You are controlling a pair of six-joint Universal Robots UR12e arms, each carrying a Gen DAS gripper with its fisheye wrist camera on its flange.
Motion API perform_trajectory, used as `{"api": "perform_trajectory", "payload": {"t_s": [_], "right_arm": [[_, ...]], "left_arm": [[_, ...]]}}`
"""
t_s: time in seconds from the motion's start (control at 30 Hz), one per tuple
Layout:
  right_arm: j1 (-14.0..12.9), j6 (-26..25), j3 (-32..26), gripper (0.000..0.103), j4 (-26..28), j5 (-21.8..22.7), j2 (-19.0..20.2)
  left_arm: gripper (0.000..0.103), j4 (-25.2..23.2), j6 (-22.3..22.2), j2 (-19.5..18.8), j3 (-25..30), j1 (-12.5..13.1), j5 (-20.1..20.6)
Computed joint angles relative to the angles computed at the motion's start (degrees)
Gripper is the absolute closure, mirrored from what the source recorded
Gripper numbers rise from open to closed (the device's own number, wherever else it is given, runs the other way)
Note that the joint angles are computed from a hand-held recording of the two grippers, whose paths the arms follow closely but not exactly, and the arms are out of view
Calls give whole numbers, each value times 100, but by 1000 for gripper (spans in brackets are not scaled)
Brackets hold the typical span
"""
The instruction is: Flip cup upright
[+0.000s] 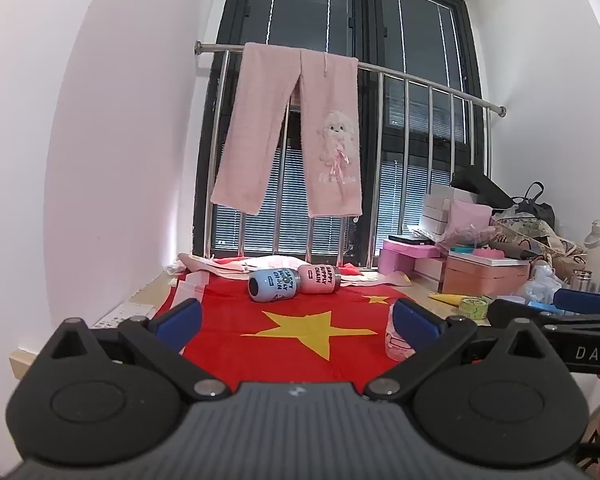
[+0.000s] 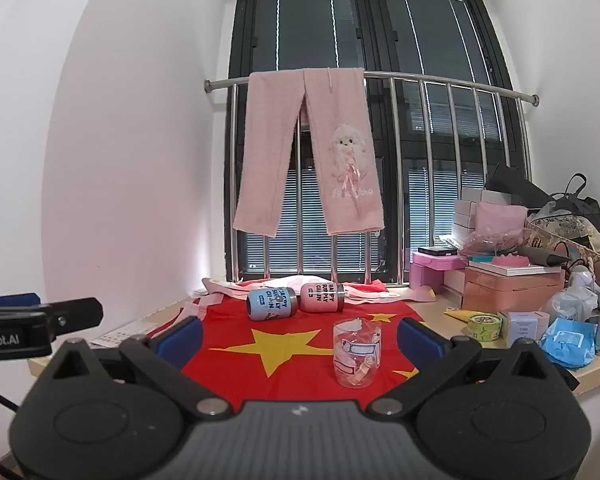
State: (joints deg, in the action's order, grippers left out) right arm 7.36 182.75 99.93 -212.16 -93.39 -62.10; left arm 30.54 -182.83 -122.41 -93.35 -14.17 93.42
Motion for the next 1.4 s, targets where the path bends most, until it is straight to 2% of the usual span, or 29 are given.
{"api": "perform_trajectory", "payload": {"t_s": [1.4], "right_arm": [[-7, 15, 31, 0, 33, 22, -22]], "left_arm": [[0, 1, -47, -6, -4, 22, -49]]}}
